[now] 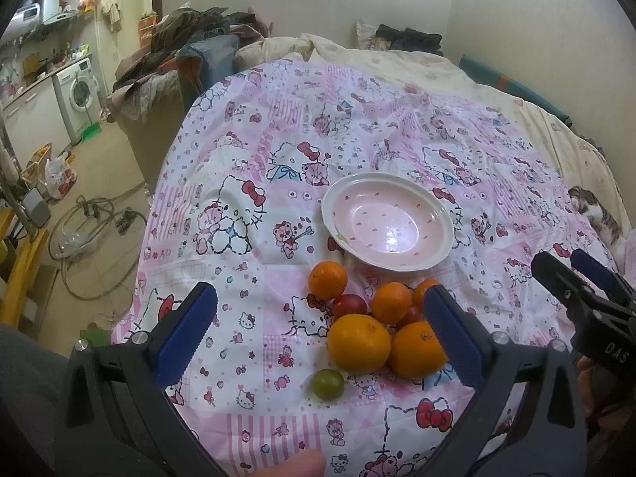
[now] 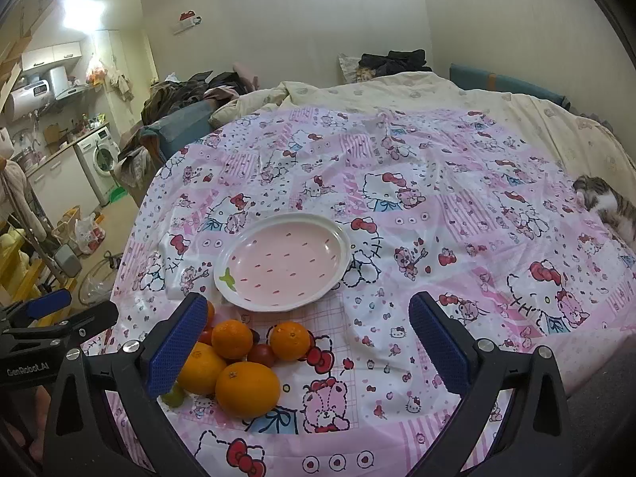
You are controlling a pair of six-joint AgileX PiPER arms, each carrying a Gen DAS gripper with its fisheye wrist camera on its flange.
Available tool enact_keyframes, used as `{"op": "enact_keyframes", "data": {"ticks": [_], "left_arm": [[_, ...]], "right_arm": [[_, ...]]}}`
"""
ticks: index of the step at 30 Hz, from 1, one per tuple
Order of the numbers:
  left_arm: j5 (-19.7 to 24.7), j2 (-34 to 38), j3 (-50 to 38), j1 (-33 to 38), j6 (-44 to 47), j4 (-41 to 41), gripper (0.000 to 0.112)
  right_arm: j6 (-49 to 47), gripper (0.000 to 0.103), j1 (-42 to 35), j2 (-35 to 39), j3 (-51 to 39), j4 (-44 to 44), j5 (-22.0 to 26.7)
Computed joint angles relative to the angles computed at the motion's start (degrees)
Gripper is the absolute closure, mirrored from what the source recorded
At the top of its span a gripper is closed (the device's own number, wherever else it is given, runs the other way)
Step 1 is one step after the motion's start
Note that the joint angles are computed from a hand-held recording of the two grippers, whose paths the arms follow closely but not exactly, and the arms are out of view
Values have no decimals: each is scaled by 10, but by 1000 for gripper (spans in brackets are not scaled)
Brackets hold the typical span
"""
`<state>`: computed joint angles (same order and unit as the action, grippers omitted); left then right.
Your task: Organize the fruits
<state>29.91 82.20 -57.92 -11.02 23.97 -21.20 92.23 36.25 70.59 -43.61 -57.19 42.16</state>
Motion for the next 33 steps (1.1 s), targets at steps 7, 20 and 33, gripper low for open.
{"op": "enact_keyframes", "data": {"ticks": [7,20,33], "left_arm": [[1,-5,4,0,0,-1,10],[1,-5,4,0,-1,1,10],[1,-5,4,0,-2,1,10]], "right_arm": [[-3,0,3,1,-4,4,4],[1,0,5,-1,0,2,5],[0,0,4,-2,0,2,4]]}}
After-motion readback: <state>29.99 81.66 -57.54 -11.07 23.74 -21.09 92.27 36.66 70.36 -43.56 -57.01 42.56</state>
